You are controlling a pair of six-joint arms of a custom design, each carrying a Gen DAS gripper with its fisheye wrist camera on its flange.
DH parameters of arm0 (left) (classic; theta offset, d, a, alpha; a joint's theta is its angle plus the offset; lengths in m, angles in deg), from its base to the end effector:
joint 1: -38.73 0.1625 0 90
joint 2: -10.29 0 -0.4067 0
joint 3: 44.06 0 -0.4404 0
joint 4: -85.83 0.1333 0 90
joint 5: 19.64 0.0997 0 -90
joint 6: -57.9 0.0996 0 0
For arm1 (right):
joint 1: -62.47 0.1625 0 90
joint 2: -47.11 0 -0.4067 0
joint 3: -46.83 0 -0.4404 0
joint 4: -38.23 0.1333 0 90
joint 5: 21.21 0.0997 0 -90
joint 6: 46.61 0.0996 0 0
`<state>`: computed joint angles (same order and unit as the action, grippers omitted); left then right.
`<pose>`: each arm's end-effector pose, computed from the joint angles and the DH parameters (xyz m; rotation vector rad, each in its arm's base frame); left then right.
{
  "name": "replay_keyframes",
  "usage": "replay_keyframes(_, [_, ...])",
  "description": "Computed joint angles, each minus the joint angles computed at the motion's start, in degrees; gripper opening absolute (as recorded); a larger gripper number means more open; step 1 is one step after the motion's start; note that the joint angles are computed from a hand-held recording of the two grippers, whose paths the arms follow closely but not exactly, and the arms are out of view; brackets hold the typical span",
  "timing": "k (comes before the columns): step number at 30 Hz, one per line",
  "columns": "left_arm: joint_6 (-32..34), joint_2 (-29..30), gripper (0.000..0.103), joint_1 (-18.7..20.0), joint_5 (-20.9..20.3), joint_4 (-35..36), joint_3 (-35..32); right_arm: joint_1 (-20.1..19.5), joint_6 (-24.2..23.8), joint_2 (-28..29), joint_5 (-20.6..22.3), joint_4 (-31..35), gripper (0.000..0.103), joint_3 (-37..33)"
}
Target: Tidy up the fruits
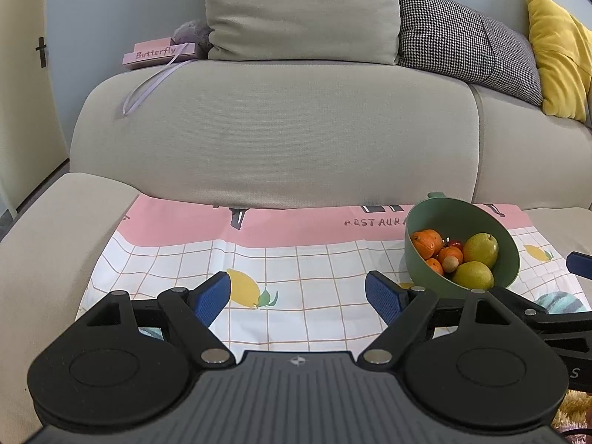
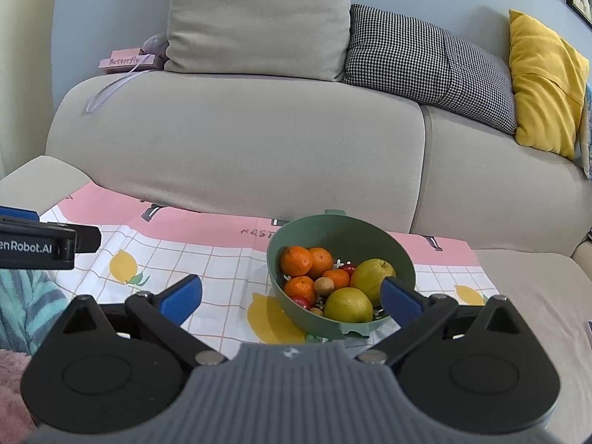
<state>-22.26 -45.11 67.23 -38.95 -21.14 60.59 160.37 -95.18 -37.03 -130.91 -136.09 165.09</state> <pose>-0.4058 -0.4789 0.0825 0.0802 2.0250 -1.1412 0.1733 -0.5231 0.3366 0.9553 -2.1881 0.9017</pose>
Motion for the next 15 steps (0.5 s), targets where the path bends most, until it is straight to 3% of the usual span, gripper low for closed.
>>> replay_keyframes(15, [-1.5, -0.7, 0.097, -0.1, -0.2, 1.4, 0.3, 0.5, -0.5, 0.2, -1.0, 0.3, 0.099, 0.0])
